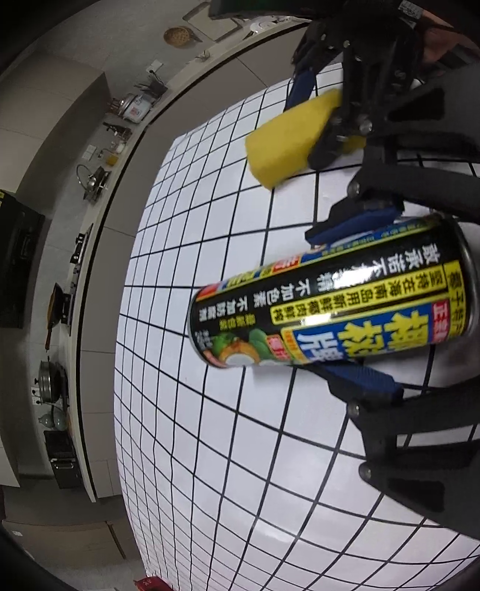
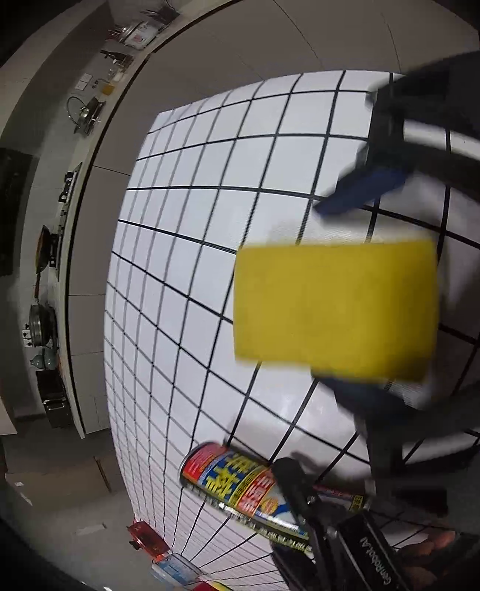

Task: Collect trash
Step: 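Grasp the yellow-green spray can with the left tool while the right tool grasps the yellow sponge, then carry the spray can and sponge from the counter over the bin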

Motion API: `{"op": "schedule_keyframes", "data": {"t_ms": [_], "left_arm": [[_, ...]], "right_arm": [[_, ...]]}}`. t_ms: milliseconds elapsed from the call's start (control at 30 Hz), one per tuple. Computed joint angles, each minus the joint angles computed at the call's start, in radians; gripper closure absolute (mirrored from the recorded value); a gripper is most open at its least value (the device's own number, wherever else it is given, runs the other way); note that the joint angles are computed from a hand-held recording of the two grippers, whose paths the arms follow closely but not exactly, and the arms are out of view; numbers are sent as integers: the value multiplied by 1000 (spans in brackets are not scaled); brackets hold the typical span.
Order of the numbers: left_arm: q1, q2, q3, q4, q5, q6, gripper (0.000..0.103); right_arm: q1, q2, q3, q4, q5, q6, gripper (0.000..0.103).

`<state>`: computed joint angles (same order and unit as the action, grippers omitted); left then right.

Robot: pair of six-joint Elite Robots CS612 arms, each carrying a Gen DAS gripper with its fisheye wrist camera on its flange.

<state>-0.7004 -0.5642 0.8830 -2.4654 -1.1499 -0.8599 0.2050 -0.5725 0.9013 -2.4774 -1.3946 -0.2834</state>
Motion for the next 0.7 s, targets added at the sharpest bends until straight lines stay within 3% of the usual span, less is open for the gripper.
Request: {"op": "schedule_keyframes", "data": {"t_ms": [133,700], "left_arm": [[-8,-5,8,-28,2,18,48],[-47,-31,44,-64,45,10,49]], "right_arm": [[-3,-11,7,29,17,-16,51],[-54,-109,165,-100,120,8,51]]}}
